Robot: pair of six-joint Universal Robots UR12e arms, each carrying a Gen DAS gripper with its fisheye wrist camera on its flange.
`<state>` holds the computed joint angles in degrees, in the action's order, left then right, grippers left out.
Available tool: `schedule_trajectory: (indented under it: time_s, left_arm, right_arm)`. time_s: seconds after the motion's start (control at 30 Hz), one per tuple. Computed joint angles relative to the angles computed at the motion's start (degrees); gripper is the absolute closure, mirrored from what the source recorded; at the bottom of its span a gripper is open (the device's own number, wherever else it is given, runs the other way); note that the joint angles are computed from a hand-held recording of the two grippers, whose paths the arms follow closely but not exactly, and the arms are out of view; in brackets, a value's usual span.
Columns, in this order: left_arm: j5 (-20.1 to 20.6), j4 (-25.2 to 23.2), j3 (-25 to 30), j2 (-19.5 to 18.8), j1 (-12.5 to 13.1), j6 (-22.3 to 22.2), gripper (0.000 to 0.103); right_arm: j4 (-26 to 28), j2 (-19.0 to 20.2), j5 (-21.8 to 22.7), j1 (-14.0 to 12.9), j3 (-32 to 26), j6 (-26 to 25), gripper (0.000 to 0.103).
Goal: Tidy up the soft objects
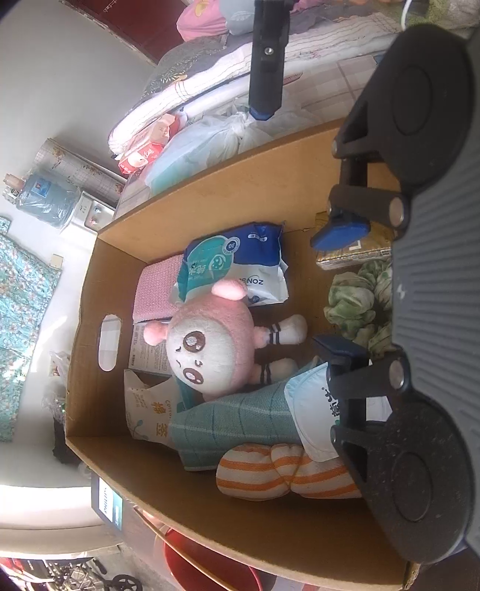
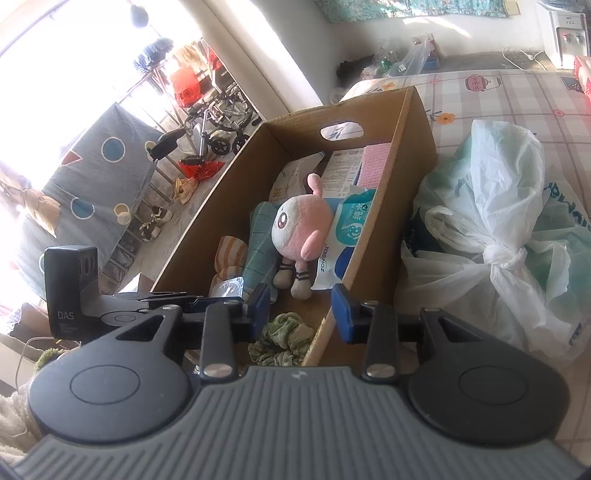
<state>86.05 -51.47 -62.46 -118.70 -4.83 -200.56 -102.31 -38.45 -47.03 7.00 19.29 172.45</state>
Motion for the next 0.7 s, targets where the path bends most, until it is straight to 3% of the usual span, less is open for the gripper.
schedule_trajectory:
  time_s: [0.2, 0.33, 0.5, 0.63, 0.7]
  left_arm:
    - [5.99, 6.36, -1.06, 0.95, -1.70, 1.30, 0.017]
    - [9.97, 11.25, -1.57, 1.32, -3.11, 1.87, 0.004]
    - [14.13, 13.74, -0.94, 1.21, -5.11, 4.98, 0.000]
    - [14.43, 16.52, -1.82, 1.68, -6.15, 3.51, 0.000]
    - [14.28, 15.88, -1.69, 1.77, -6.54, 2.47, 0.000]
  right_arm:
    - [-19.58, -7.76, -1.22, -0.63, 16.72, 7.52, 0.041]
    - [-28.08, -11.50, -3.76, -0.93, 24.24, 11.38, 0.027]
    - [-33.34, -15.69, -8.60, -1.22, 31.37, 13.04, 0.018]
    - [-36.52, -18.62, -12.27, -1.39, 36.32, 13.43, 0.015]
    - [-38.19, -19.80, -13.47, -1.46, 38.48, 13.61, 0.008]
